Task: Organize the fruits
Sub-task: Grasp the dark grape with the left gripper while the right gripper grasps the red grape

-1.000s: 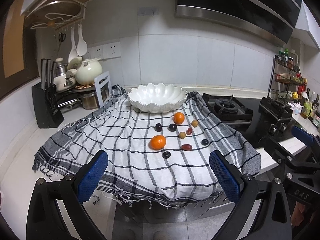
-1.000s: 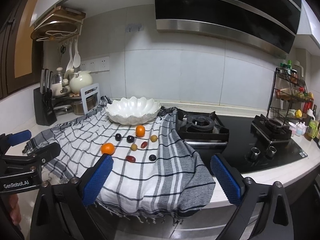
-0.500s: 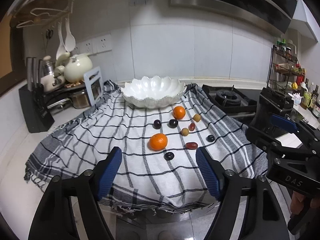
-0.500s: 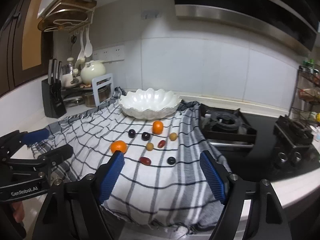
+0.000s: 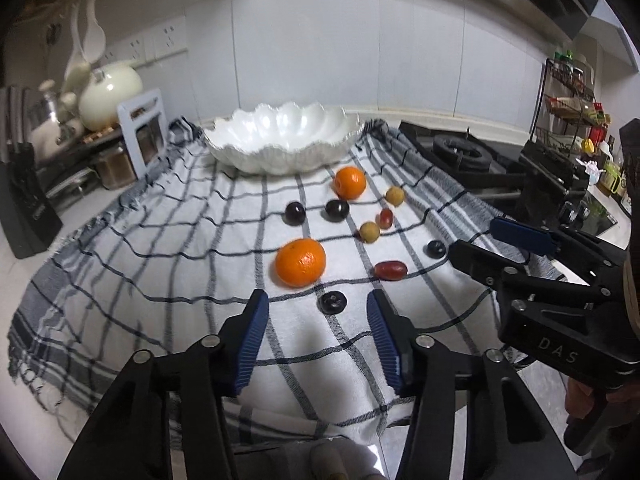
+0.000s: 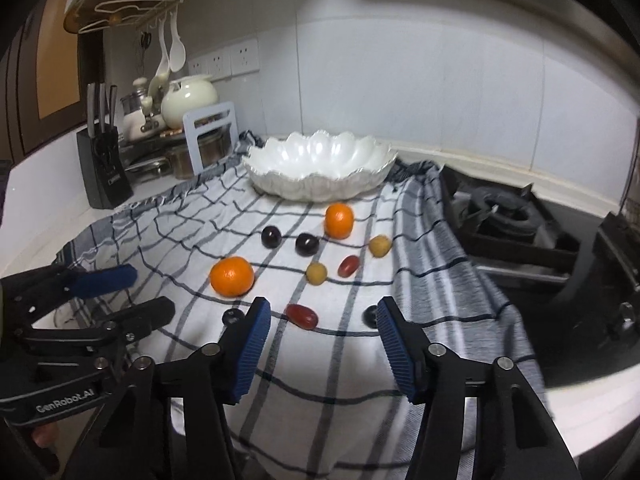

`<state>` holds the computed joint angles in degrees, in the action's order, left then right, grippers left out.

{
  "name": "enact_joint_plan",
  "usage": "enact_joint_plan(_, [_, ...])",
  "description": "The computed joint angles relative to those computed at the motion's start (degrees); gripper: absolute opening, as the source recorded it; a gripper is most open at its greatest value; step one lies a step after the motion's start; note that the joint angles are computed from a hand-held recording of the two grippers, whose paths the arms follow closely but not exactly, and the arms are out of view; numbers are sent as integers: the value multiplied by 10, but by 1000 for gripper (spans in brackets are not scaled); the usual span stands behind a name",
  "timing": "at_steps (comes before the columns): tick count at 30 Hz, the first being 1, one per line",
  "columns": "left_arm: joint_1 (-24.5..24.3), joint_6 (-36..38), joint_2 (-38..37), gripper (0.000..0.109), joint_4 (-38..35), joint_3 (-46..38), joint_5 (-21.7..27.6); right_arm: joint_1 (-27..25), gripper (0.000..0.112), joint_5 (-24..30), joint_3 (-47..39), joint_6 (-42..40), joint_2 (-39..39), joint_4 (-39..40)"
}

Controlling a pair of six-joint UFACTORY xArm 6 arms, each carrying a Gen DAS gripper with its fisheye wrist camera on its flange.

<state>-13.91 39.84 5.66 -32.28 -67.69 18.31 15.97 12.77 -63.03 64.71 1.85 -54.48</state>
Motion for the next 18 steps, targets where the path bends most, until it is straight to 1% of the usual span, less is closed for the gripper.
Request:
enact_joint_plan(2, [0, -2, 16, 46, 6, -12, 9, -3, 52, -11, -9, -37, 21, 36])
enact_joint_plan(6, [2, 1, 43, 43, 7, -32, 22, -3, 48, -18, -31, -89, 55, 78])
enact_joint_plan(8, [2, 3, 53, 38, 7, -40, 28, -3, 47, -22, -41, -123, 71, 107])
enact_joint_plan(10, [1, 6, 64, 37, 6, -48, 31, -3, 44, -25, -46, -150, 81, 132])
enact_joint_plan(18, [0, 21, 87, 32, -8, -65, 34, 2, 41, -33, -65, -263, 116, 225])
